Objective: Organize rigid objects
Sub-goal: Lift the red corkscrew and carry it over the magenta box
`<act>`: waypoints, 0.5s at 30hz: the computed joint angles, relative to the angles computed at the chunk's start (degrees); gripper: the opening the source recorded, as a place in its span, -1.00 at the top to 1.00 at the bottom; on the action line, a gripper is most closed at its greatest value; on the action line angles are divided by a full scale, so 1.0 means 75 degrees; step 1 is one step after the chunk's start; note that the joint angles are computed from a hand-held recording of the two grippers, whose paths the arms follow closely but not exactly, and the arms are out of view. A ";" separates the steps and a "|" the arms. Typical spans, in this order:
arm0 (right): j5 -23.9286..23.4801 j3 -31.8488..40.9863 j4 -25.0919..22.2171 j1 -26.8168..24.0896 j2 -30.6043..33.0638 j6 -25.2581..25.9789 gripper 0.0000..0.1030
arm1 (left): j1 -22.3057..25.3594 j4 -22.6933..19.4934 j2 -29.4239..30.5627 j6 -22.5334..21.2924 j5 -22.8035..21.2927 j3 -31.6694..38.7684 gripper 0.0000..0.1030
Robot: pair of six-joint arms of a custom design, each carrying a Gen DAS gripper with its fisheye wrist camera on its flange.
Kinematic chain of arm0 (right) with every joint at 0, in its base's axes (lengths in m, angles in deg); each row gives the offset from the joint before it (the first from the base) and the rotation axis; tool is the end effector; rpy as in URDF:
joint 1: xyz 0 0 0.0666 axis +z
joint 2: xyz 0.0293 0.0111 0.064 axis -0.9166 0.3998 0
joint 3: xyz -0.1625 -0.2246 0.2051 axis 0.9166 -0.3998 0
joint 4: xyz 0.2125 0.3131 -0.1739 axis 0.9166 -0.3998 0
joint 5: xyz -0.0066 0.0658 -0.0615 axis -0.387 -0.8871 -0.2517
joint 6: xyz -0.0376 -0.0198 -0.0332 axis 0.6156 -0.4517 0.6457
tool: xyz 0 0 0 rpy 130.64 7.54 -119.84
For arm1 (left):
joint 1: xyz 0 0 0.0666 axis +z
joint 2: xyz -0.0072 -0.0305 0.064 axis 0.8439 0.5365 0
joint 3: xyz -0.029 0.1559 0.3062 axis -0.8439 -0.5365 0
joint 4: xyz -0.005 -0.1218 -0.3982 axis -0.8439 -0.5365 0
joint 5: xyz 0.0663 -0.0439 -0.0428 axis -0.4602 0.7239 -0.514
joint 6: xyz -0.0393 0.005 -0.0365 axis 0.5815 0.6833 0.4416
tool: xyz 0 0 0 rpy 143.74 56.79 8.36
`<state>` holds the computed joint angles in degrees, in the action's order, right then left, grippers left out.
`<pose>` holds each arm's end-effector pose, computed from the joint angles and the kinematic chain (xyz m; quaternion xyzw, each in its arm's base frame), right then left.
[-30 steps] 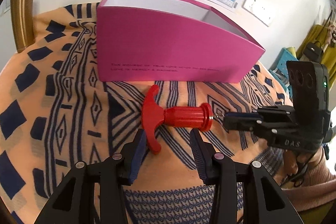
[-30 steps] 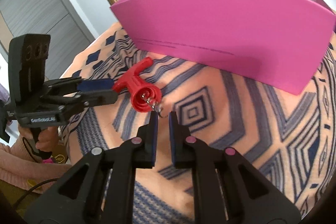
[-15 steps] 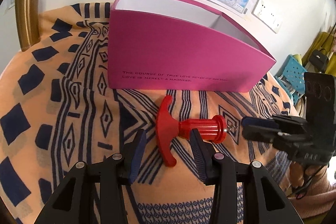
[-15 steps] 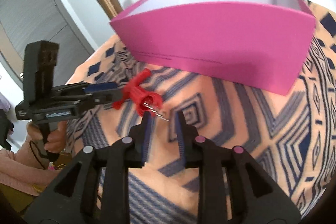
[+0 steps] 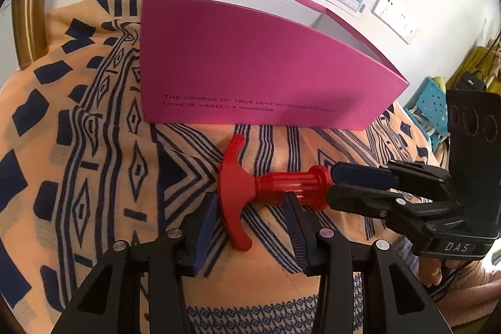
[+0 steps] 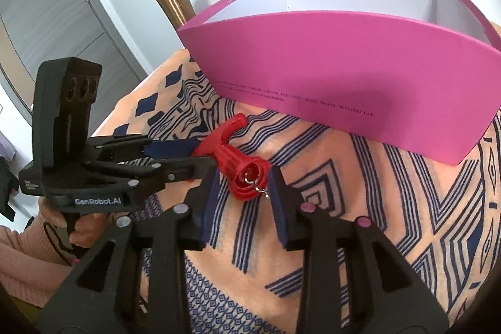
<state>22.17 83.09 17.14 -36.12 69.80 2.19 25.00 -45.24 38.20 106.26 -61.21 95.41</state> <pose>0.5084 0.3147 0.2968 -0.2650 0.8646 0.3165 0.2864 0.4717 -0.3000 0.2503 0.0134 0.9305 -0.1747 0.3217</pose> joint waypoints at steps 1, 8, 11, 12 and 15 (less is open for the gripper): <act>0.0017 0.0020 -0.0018 0.0005 0.0022 0.0006 0.33 | -0.0012 0.0004 0.0014 -0.0013 0.0027 0.0013 0.17; 0.0405 0.0128 -0.0127 0.0084 0.0128 0.0098 0.41 | -0.0101 -0.0058 0.0136 -0.0088 0.0035 0.0171 0.16; 0.0413 0.0066 -0.0077 0.0042 0.0067 0.0139 0.56 | -0.0131 -0.0038 0.0141 -0.0134 0.0046 0.0192 0.14; 0.0421 0.0041 -0.0059 0.0028 0.0040 0.0162 0.64 | -0.0157 -0.0029 0.0134 -0.0151 0.0026 0.0194 0.14; 0.0486 -0.0042 -0.0045 -0.0013 -0.0038 0.0231 0.66 | -0.0223 -0.0029 0.0148 -0.0185 -0.0009 0.0256 0.14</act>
<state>25.81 82.78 16.80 -36.22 69.51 3.92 23.33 -45.46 39.31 104.88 -61.28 97.34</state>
